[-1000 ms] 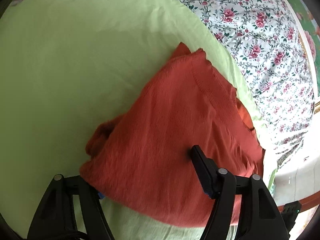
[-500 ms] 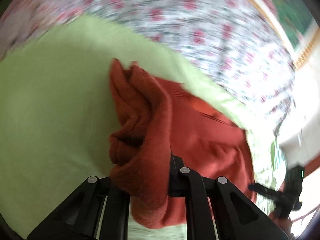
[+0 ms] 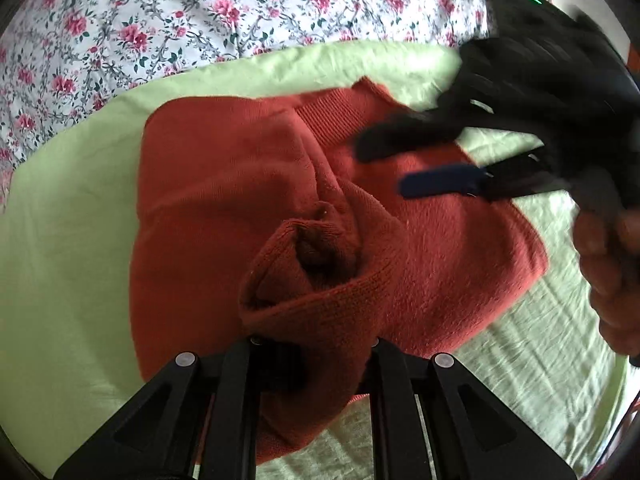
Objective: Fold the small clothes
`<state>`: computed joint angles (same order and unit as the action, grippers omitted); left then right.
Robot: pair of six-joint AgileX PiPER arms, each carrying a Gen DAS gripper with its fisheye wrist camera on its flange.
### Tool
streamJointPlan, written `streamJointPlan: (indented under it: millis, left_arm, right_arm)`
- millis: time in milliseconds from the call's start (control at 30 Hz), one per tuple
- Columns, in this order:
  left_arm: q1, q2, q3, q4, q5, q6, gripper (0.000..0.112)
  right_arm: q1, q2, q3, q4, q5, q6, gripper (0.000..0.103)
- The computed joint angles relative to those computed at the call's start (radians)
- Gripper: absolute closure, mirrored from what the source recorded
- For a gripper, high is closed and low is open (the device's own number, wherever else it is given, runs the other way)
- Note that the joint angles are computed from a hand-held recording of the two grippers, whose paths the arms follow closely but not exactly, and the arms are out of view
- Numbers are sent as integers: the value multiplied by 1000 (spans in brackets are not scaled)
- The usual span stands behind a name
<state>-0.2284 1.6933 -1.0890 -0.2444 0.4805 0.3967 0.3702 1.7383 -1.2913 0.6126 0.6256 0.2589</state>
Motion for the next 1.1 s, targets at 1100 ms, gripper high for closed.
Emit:
streamJointPlan:
  millis: [1100]
  left_arm:
    - [-110, 45, -252, -180, 182, -9, 100]
  right_arm:
    - [-81, 114, -344, -106, 134, -132, 84]
